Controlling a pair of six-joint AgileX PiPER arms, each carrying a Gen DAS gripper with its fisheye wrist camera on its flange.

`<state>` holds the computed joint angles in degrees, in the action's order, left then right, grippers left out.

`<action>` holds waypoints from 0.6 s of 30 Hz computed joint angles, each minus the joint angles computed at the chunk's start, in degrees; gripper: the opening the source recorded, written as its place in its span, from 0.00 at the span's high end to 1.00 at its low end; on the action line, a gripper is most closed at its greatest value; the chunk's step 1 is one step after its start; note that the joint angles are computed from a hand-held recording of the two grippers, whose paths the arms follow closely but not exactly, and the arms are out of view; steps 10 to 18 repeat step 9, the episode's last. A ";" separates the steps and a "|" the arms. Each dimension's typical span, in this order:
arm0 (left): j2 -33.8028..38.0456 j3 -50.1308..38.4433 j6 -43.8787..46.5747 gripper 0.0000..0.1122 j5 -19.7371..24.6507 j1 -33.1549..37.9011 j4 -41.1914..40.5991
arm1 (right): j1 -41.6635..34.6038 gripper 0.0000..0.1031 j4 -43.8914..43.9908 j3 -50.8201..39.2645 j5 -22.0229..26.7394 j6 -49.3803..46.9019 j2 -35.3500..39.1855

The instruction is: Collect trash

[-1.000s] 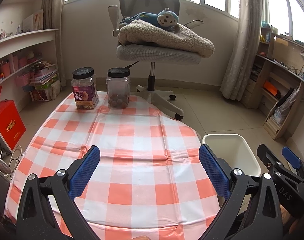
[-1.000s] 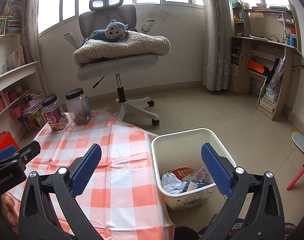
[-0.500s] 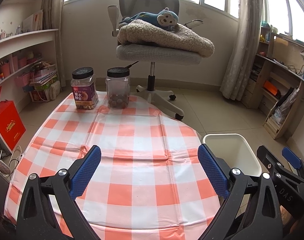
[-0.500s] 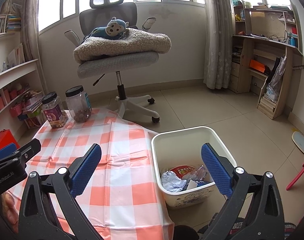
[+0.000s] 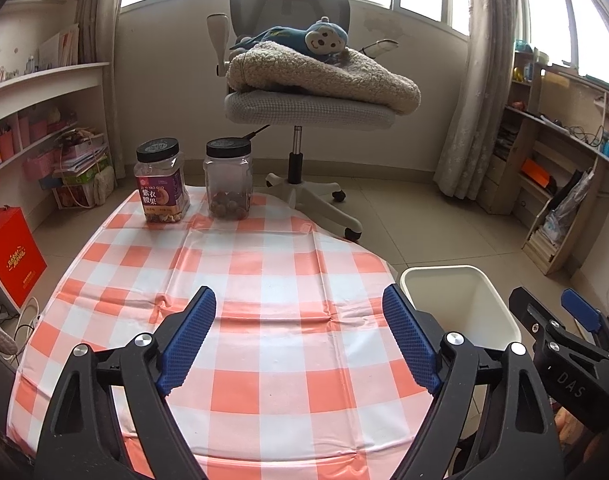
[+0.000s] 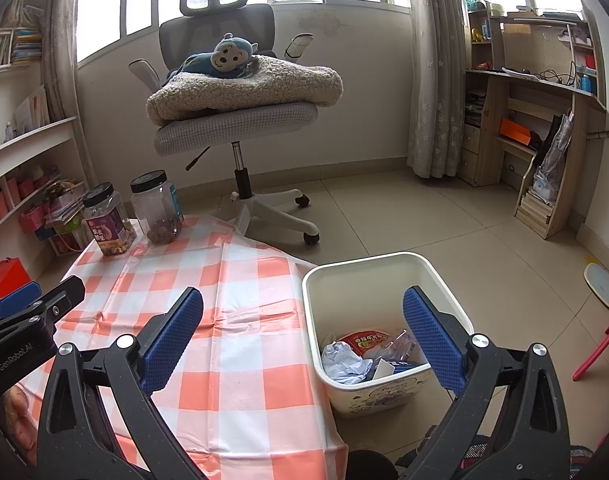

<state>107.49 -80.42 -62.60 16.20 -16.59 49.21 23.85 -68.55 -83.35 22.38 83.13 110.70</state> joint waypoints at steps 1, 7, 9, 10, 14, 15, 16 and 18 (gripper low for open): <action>-0.07 0.10 0.11 0.22 -0.24 0.06 -0.40 | -0.03 0.07 -0.49 0.21 -0.04 0.46 -0.05; -0.06 -0.35 4.05 0.16 -0.32 0.15 -4.97 | -0.34 0.07 -1.13 0.69 -0.34 1.38 -0.07; -0.05 -0.41 4.57 0.15 -0.20 0.15 -5.59 | -0.37 0.07 -1.15 0.66 -0.38 1.41 -0.05; -0.05 -0.41 4.57 0.15 -0.20 0.15 -5.59 | -0.37 0.07 -1.15 0.66 -0.38 1.41 -0.05; -0.05 -0.41 4.57 0.15 -0.20 0.15 -5.59 | -0.37 0.07 -1.15 0.66 -0.38 1.41 -0.05; -0.05 -0.41 4.57 0.15 -0.20 0.15 -5.59 | -0.37 0.07 -1.15 0.66 -0.38 1.41 -0.05; -0.05 -0.41 4.57 0.15 -0.20 0.15 -5.59 | -0.37 0.07 -1.15 0.66 -0.38 1.41 -0.05; -0.05 -0.41 4.57 0.15 -0.20 0.15 -5.59 | -0.37 0.07 -1.15 0.66 -0.38 1.41 -0.05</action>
